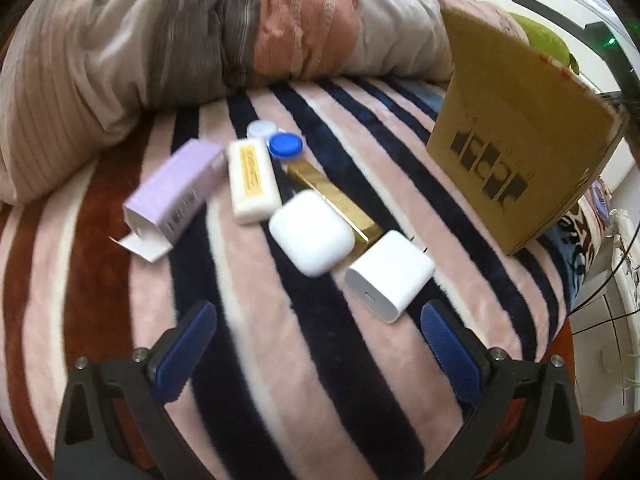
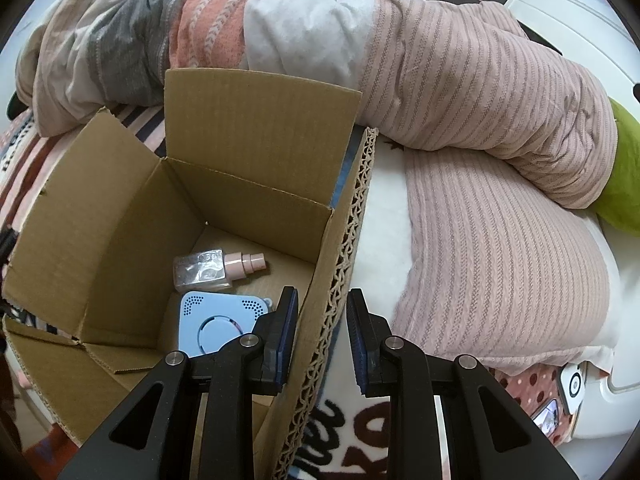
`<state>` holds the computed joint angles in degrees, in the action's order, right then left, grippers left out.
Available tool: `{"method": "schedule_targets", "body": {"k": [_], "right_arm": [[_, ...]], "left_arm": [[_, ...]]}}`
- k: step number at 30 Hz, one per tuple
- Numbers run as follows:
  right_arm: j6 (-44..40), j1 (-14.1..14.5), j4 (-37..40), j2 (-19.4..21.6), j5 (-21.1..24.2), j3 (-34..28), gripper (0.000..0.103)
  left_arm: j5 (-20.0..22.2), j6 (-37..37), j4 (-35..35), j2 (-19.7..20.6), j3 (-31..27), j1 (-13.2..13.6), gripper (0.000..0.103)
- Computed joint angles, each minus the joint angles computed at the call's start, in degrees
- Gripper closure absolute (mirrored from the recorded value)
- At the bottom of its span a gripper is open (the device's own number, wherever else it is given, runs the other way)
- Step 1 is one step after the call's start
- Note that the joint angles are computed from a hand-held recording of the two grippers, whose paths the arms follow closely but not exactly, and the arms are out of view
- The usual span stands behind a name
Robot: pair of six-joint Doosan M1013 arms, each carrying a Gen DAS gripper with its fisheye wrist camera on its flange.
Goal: Organize rigid objects
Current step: 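Grasp the white charger plug with the left gripper and lift it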
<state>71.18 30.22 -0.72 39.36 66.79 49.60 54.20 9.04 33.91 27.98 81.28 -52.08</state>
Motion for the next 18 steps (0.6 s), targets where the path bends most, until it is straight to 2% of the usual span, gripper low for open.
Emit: {"method": "schedule_targets", "body": {"k": [3, 7, 10, 12, 13, 14, 15, 18], "right_arm": [[-0.04, -0.02, 0.02, -0.02, -0.09, 0.05, 0.084], [0.01, -0.11, 0.25, 0.05, -0.1, -0.03, 0.084], [-0.05, -0.12, 0.33, 0.01, -0.22, 0.11, 0.084], [-0.08, -0.11, 0.34, -0.06, -0.28, 0.23, 0.084], [-0.07, -0.1, 0.32, -0.04, -0.28, 0.19, 0.084], [-0.06, -0.11, 0.31, -0.07, -0.31, 0.24, 0.084], [-0.06, -0.11, 0.31, -0.07, -0.31, 0.24, 0.084], [-0.05, -0.13, 0.43, -0.14, -0.43, 0.36, 0.084]], "left_arm": [[-0.14, -1.62, 1.21, 0.74, -0.38, -0.04, 0.001], [-5.66, -4.62, 0.6, 0.92, 0.08, 0.47, 0.002], [-8.99, -5.99, 0.89, 1.68, -0.63, 0.35, 0.014], [-7.15, -5.76, 0.84, 2.87, -2.51, 0.21, 0.019], [-4.01, -5.87, 1.04, 4.03, -4.38, 0.05, 0.023], [-2.56, -5.94, 1.18, 4.54, -5.2, 0.07, 0.037], [-0.95, -5.96, 1.17, 5.26, -6.26, 0.16, 0.042], [0.36, -7.14, 2.62, 6.07, -7.15, 0.05, 0.043]]}}
